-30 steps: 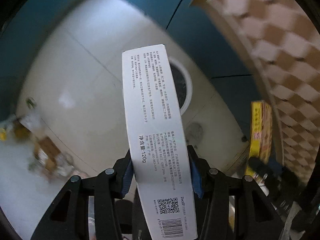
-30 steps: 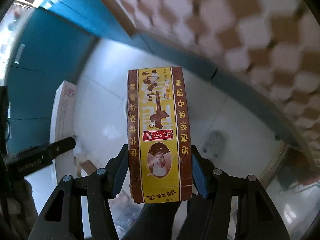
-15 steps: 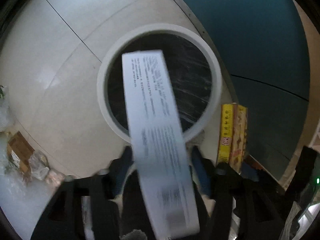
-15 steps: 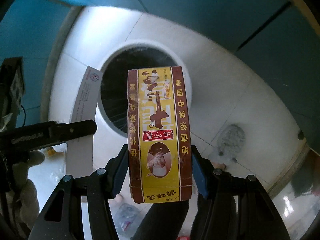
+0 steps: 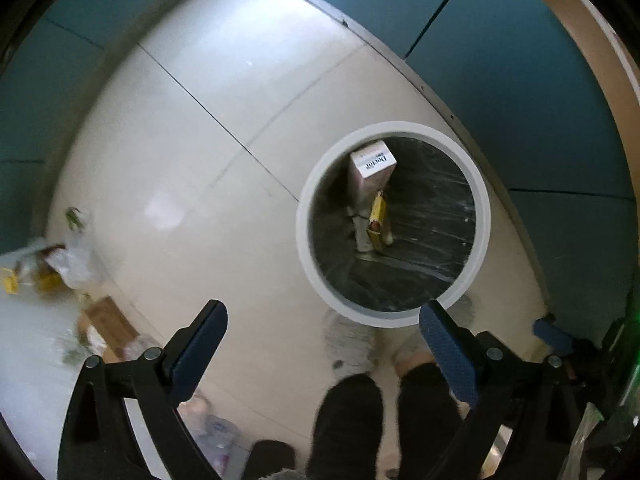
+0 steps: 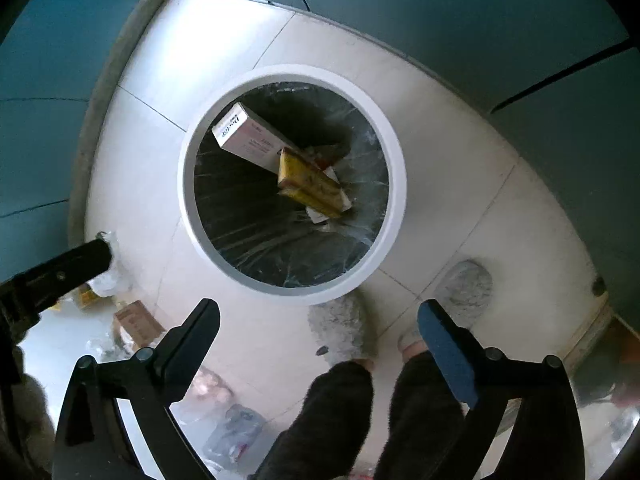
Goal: Collect trash
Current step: 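Carry both boxes over the bin and open both tools to drop them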
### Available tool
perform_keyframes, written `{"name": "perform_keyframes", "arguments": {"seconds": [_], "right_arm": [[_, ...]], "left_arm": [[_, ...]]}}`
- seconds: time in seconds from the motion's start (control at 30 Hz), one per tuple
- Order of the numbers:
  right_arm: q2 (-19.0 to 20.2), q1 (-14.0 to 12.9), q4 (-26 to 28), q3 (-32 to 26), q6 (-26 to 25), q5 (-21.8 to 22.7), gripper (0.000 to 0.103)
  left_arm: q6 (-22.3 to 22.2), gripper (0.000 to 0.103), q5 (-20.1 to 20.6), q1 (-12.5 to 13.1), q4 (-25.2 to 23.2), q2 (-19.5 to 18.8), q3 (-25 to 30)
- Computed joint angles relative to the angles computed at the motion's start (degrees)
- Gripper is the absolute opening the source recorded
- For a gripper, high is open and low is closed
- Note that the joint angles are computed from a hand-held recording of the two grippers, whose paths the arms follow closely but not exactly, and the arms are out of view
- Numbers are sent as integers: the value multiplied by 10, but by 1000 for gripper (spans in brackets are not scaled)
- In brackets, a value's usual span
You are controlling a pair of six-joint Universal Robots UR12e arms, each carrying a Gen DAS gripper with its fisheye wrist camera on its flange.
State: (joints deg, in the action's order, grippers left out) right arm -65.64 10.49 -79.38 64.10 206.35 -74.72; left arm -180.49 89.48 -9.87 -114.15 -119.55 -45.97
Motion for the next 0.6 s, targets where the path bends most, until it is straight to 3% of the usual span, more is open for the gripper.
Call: {"name": "perform_keyframes", "arguments": {"seconds": [0.2, 0.4, 0.6], "right_arm": [[-1, 9, 28, -33, -1, -36, 103], [-8, 9, 53, -73, 0, -56, 103], [-6, 8, 96, -157, -5, -74, 103]], "left_arm": [[0, 98, 34, -6, 4, 17, 7], [6, 98, 34, -7, -39, 12, 71], [13, 98, 37, -13, -78, 1, 153]]}}
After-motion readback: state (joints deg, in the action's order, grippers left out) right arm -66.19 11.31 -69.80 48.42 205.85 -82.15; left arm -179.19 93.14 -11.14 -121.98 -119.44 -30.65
